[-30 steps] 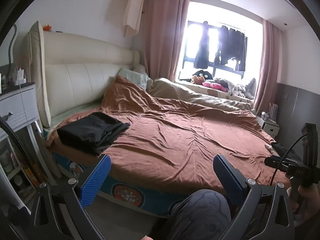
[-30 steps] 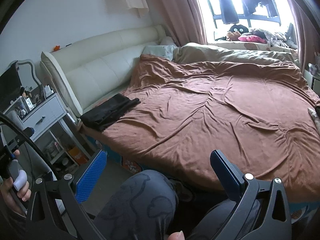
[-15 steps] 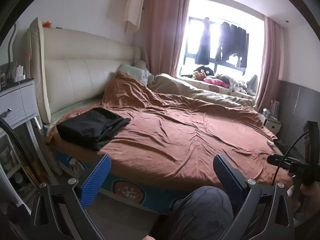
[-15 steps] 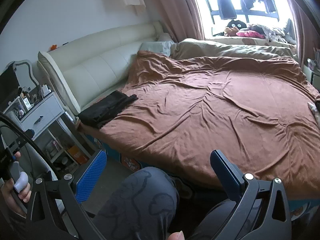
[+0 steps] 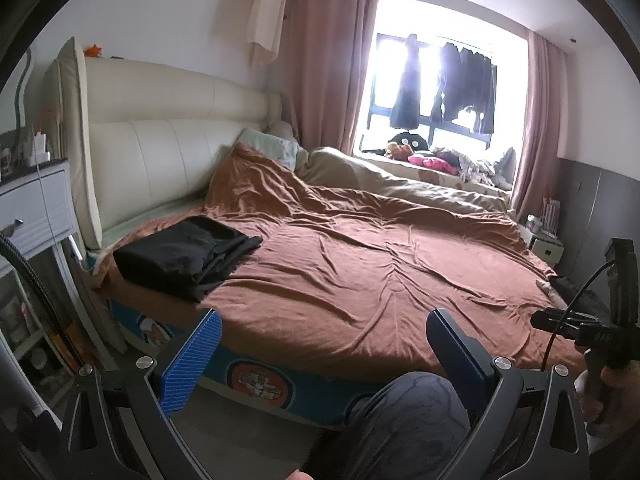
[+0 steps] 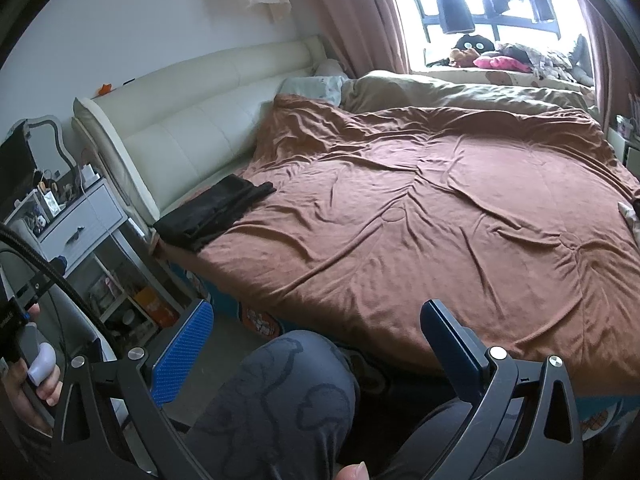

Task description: Fold large clothes

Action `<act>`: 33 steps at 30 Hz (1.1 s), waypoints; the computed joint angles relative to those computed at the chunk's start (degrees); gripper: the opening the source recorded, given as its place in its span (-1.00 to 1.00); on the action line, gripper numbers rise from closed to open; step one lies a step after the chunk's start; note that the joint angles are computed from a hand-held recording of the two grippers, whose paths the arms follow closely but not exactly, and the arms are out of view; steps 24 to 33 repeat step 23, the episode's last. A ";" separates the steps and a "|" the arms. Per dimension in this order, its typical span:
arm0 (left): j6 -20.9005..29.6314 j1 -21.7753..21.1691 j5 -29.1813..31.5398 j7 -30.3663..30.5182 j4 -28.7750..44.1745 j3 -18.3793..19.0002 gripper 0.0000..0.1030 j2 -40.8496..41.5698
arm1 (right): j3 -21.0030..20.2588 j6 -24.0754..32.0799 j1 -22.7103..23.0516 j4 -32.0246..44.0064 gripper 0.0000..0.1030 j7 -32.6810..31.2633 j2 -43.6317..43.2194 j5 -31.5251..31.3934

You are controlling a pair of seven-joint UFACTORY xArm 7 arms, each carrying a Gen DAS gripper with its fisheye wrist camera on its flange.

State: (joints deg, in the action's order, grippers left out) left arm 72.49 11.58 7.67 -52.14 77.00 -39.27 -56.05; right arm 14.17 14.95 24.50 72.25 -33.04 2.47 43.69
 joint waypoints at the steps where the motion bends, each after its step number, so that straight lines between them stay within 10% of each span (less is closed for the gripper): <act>1: -0.07 -0.20 -0.03 0.03 -0.21 0.13 0.99 -0.05 | -0.01 0.08 -0.01 0.06 1.00 0.09 0.05 -0.17; 33: 1.71 -0.44 0.42 0.59 -1.02 -0.24 0.99 -0.90 | -0.49 1.64 -0.52 -0.47 1.00 2.23 -0.51 -1.77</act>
